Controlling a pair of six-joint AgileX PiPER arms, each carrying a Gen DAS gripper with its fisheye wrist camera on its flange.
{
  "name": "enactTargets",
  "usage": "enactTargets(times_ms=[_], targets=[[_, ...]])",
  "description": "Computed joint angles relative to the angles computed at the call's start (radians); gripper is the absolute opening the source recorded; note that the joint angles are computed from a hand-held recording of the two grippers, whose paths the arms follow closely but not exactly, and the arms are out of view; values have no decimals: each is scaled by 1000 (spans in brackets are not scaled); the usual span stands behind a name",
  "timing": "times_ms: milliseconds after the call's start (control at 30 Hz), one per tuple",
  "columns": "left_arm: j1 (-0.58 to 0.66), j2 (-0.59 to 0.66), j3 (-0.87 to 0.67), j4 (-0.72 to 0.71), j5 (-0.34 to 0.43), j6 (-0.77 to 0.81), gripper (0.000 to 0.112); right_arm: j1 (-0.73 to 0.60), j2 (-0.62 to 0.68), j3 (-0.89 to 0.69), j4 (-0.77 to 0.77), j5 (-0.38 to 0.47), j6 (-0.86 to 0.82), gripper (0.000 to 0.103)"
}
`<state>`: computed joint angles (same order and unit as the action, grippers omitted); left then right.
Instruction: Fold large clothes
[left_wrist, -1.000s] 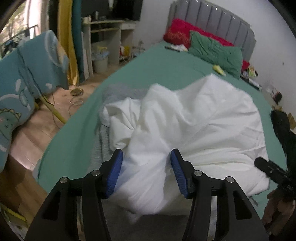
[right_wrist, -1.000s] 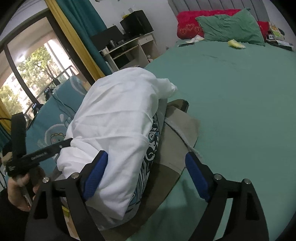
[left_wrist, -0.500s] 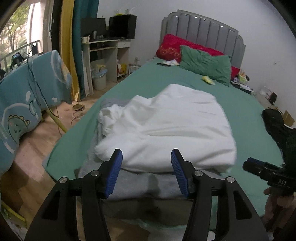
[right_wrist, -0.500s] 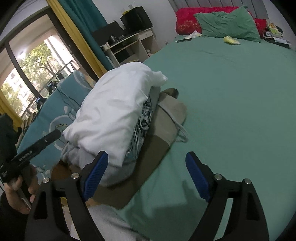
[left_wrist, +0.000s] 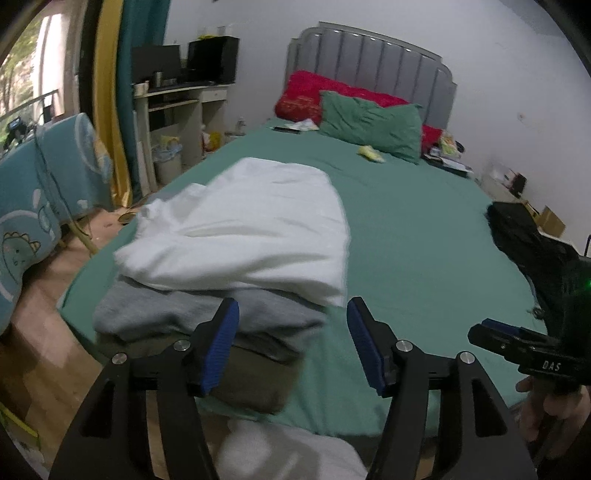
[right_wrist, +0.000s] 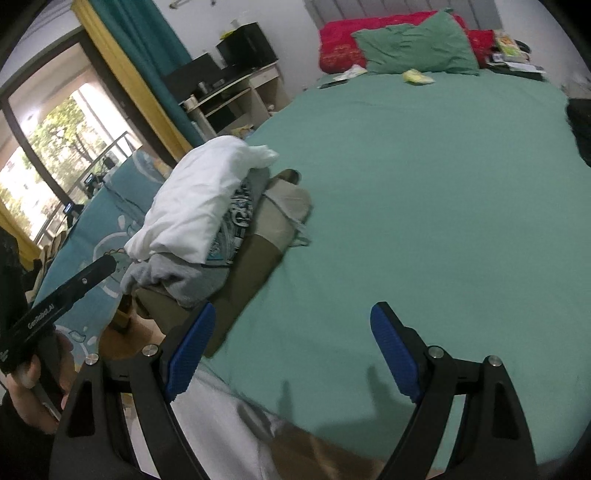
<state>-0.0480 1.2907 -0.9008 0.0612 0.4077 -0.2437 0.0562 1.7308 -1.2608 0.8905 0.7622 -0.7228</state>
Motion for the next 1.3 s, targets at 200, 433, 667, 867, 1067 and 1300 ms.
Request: enactTargets(times_ms=[200,433,667,867,1067,1300], targets=[[-156,-16,-3,94,40,-151,66,-113,-75,89,22,33,-43,85],[-337,-35,-2,234,72,-416,66,-290,-143,122,27,126,-83,85],[-523,-38,-81,503,178,-729,66,-452,-212,120,11,183,-114,85],[-681,-46,-166,682,287,-883,69,-569,-283,89,0,226,-149,85],[-837,-44,-252,878,431,-1022,72,-666,-368,58,34,268,-210,86],[-1008,-36,-352,1074,629,-1084,73,-807,-476,19,151,350,-284,92]])
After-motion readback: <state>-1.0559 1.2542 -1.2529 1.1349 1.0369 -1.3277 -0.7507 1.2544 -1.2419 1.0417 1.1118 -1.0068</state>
